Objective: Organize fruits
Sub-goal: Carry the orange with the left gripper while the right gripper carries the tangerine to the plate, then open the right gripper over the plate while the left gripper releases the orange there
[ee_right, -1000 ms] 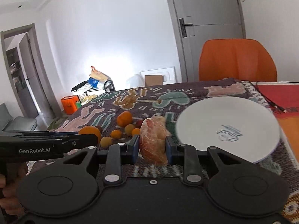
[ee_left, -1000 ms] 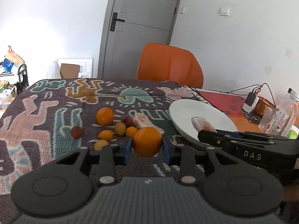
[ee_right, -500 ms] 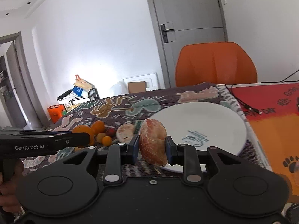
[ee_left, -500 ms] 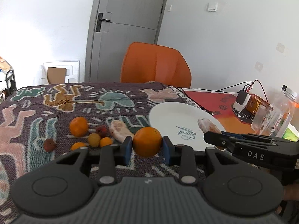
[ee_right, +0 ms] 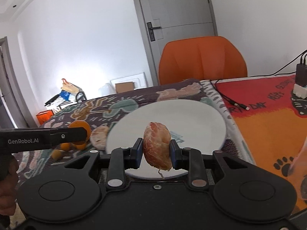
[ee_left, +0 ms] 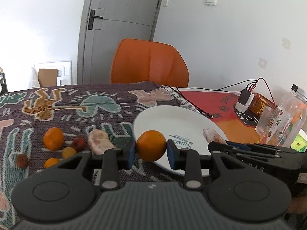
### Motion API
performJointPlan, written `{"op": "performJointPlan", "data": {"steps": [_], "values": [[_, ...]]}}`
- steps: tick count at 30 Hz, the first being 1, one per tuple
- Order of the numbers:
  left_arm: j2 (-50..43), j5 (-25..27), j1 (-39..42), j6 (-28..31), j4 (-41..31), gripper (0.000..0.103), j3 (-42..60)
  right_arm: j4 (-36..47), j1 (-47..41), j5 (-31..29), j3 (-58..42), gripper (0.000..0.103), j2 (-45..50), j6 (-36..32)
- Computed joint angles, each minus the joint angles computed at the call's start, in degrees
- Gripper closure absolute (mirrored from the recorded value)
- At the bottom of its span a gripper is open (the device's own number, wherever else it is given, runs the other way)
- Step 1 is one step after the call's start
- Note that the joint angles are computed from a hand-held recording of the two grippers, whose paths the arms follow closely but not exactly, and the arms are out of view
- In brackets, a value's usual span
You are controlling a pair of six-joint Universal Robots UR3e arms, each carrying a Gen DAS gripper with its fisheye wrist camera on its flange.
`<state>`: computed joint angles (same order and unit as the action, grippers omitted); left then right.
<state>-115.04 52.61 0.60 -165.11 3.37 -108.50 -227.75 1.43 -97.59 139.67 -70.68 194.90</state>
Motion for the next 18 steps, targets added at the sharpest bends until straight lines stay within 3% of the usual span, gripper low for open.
{"op": "performJointPlan", "data": {"steps": [4, 10, 12, 18], "values": [[-2.42, 1.42, -2.22, -0.82, -0.43, 0.070, 3.16, 0.55, -1.39, -1.44, -0.58, 0.075, 0.40, -0.55], [-5.20, 2.67, -4.35, -1.99, -1.78, 0.070, 7.45, -2.18, -2.81, -1.59, 0.98, 0.060, 0.56, 0.52], [-5.68, 3.03, -4.80, -2.11, -2.22, 0.070, 8.36, -2.34, -2.35, -2.05, 1.68, 0.060, 0.22, 0.56], [-4.17, 3.96, -4.17, -3.59, -1.08, 0.059, 7.03, -3.05, -0.45, -2.64, 3.79, 0.059, -0.37, 2.07]]}}
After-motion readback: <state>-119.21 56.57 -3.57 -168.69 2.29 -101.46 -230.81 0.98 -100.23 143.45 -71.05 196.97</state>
